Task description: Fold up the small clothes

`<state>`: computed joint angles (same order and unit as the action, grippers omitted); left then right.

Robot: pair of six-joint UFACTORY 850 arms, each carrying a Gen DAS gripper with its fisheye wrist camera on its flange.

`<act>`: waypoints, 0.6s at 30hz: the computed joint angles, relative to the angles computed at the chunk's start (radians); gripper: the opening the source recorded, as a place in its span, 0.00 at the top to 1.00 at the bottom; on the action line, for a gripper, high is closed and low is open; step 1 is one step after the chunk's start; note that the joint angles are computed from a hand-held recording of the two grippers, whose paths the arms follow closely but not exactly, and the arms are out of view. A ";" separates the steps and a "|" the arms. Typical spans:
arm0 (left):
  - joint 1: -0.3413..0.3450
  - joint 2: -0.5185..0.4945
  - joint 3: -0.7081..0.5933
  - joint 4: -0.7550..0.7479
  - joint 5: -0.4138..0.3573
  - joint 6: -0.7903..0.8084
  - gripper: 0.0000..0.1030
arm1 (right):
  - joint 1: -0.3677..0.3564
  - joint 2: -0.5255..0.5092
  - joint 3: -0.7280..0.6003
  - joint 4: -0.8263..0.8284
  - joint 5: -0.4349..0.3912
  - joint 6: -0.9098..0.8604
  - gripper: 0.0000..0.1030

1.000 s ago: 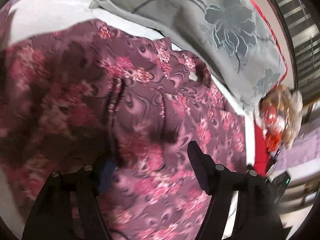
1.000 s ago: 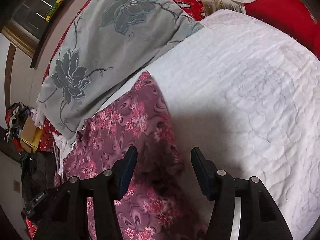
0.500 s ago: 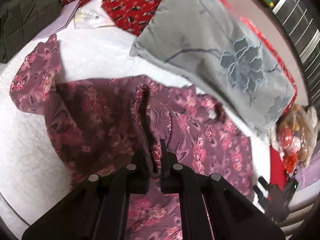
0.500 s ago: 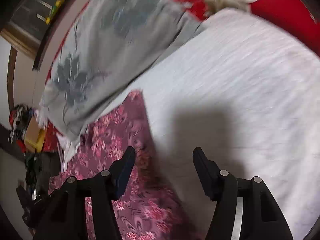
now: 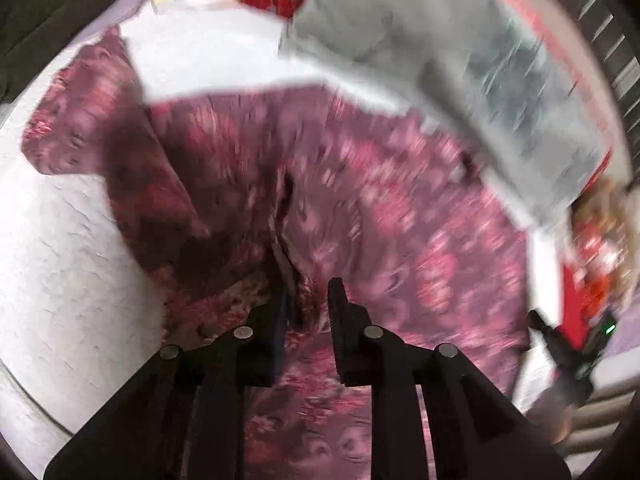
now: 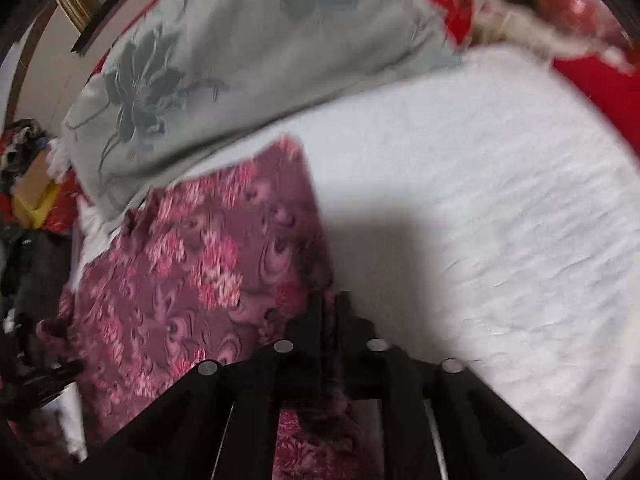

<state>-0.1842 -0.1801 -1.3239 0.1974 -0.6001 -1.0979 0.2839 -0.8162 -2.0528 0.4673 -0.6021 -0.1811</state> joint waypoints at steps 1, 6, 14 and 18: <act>-0.004 0.014 0.004 0.036 0.017 -0.043 0.75 | -0.001 0.022 0.026 0.081 0.024 -0.061 0.88; -0.029 -0.129 -0.131 0.086 -0.133 0.012 0.59 | 0.045 0.016 0.020 0.200 -0.048 -0.241 0.68; -0.002 0.004 -0.006 0.031 -0.012 0.079 0.57 | 0.162 0.029 0.032 0.091 -0.045 -0.264 0.65; 0.096 0.169 0.111 0.095 0.047 -0.023 0.43 | 0.224 -0.062 -0.113 0.154 -0.127 -0.306 0.64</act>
